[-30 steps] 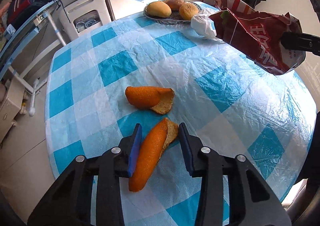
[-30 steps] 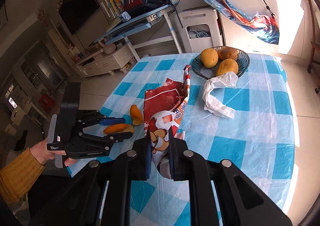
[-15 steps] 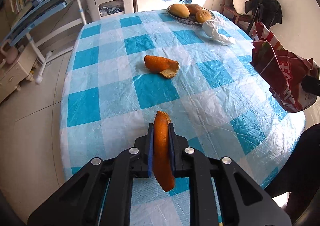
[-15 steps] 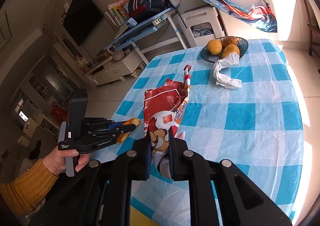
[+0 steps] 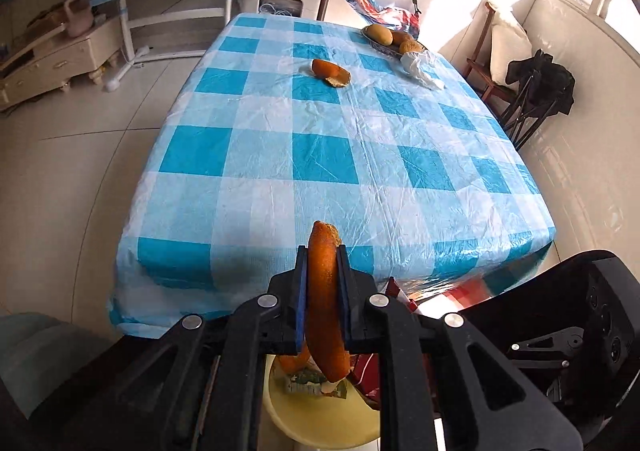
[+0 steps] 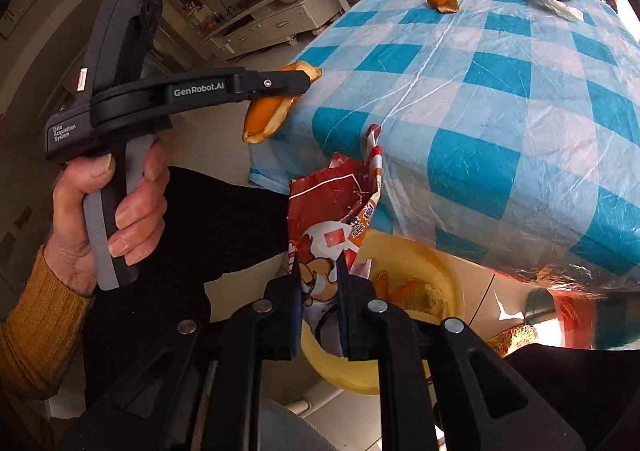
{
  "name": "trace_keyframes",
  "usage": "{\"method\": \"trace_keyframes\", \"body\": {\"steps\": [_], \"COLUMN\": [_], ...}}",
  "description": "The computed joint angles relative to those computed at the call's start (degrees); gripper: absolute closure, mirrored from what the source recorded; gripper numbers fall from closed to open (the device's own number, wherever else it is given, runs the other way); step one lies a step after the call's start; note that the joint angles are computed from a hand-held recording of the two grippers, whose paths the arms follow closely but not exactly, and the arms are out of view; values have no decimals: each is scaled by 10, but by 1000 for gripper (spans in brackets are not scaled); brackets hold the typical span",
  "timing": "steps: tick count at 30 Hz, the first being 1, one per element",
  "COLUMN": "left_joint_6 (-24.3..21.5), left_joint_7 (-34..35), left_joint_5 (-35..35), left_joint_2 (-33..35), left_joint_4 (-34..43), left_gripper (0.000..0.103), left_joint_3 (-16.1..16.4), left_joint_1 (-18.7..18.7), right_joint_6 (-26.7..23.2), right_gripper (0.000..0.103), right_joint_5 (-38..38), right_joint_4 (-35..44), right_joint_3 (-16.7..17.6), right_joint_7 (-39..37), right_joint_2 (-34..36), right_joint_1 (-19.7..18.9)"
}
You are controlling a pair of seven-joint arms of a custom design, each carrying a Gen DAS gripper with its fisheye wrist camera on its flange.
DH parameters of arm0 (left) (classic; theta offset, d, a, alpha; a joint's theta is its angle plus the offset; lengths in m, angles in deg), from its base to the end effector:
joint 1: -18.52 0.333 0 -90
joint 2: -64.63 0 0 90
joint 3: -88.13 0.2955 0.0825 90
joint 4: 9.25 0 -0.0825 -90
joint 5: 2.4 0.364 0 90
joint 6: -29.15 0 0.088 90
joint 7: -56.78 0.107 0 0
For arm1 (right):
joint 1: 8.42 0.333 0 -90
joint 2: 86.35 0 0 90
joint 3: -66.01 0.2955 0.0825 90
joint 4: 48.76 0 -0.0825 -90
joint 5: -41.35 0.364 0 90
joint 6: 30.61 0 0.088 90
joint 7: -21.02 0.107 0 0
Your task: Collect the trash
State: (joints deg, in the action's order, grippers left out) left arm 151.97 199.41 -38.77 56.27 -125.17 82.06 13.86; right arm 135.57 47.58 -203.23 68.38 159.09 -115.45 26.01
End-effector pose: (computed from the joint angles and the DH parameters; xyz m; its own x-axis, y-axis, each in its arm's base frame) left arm 0.5120 -0.1250 0.5331 -0.7600 -0.6174 0.2030 -0.6127 0.5766 -0.5405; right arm 0.3313 0.2404 0.4641 -0.1296 -0.8382 -0.5298 -0.8446 0.3732 -0.3838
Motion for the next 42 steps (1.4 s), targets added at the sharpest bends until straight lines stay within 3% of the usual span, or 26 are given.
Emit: {"method": "trace_keyframes", "body": {"steps": [2, 4, 6, 11, 12, 13, 14, 16, 19, 21, 24, 36, 42], "left_joint_6": [-1, -2, -5, 4, 18, 31, 49, 99, 171, 217, 258, 275, 306], "left_joint_7": [-3, -10, -26, -17, -15, -11, -7, 4, 18, 14, 1, -41, -36], "left_joint_5": [-7, -6, 7, 61, 66, 67, 65, 46, -3, -21, -21, -17, -10], "left_joint_2": [-31, -55, -65, -98, -109, -117, -127, -147, -167, -172, -168, -145, -152], "left_joint_4": [-39, -72, -93, -147, -162, -173, -184, -202, -219, -227, -228, -211, -226], "left_gripper": [90, 90, 90, 86, 79, 61, 53, 30, 15, 11, 10, 7, 7], "left_joint_3": [5, 10, 11, 1, 0, 0, 1, 7, 20, 22, 22, 32, 27], "left_joint_1": [3, 5, 8, 0, -2, -4, -7, -15, -31, -37, -42, -41, -49], "right_joint_6": [-58, -69, -99, -96, -103, -111, -119, -132, -153, -170, -200, -261, -271], "right_gripper": [73, 45, 41, 28, 28, 27, 26, 23, 23, 21, 20, 17, 17], "right_joint_5": [-92, -117, -152, -250, -264, -276, -286, -302, -326, -343, -361, -429, -444], "right_joint_4": [24, 19, 6, -43, -45, -43, -40, -37, -15, 0, 15, 45, 47], "right_joint_3": [2, 75, 142, 243, 254, 264, 270, 266, 260, 259, 250, 189, 175], "right_joint_7": [64, 110, 178, 371, 393, 412, 426, 439, 442, 442, 437, 461, 475], "right_joint_2": [7, -17, -69, -191, -202, -208, -209, -205, -178, -161, -144, -88, -84], "right_joint_1": [-3, -78, -151, -267, -281, -292, -299, -300, -293, -285, -261, -183, -165]}}
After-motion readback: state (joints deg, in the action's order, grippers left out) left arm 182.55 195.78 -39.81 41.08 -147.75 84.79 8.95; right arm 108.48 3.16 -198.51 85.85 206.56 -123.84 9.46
